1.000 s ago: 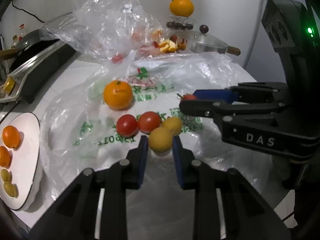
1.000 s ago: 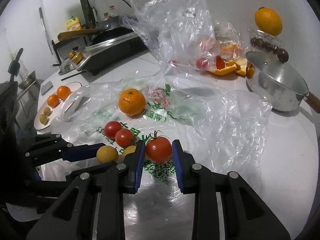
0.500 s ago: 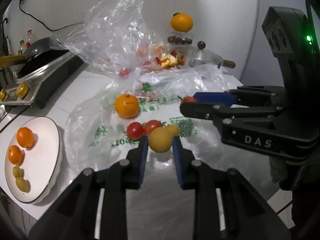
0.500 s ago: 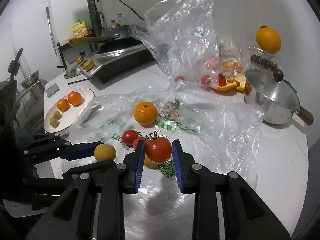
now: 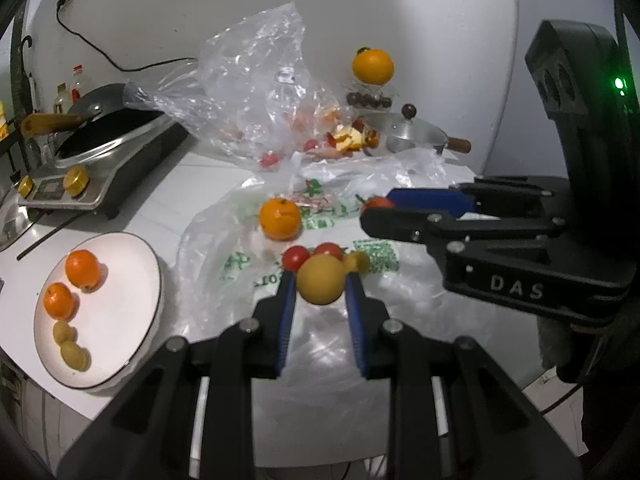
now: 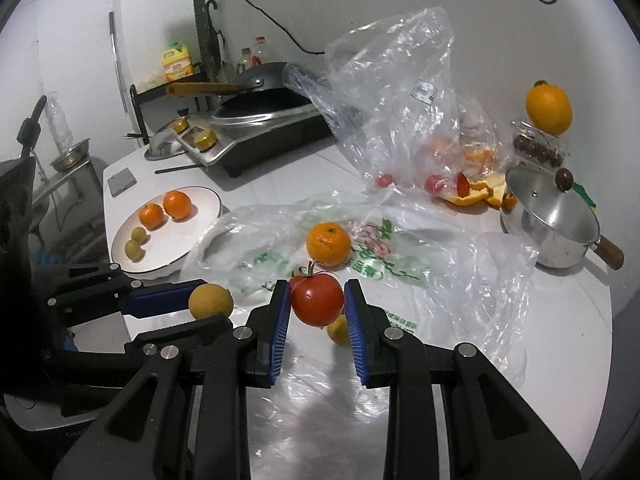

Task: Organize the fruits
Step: 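Carry the red tomato and yellow fruit over to the white plate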

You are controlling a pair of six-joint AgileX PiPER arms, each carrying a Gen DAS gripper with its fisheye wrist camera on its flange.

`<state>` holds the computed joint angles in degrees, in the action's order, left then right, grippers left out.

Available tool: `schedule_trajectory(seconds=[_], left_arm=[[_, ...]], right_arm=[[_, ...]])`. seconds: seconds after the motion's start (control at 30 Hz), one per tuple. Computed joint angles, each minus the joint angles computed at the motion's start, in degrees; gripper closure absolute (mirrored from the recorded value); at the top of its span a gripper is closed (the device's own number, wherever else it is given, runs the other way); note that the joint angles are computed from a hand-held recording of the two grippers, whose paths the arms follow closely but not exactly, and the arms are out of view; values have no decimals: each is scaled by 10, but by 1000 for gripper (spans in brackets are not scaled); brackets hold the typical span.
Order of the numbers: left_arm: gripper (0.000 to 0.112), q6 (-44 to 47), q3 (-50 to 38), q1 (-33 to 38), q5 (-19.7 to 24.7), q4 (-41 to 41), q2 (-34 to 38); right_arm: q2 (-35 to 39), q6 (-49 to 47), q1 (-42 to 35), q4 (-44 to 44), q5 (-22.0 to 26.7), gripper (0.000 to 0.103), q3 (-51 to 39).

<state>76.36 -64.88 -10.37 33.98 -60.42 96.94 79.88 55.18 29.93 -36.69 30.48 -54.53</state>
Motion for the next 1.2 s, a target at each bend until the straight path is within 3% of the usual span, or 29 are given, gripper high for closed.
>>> schedule_trajectory(seconds=[0.67,1.2], left_arm=[[86,63,8,112,46,-40,-7],[86,82,-38,201,53,-46,57]], right_arm=[[59,37,81,-37,61,73,-94],[156,-15,107,2,68,73,-207]])
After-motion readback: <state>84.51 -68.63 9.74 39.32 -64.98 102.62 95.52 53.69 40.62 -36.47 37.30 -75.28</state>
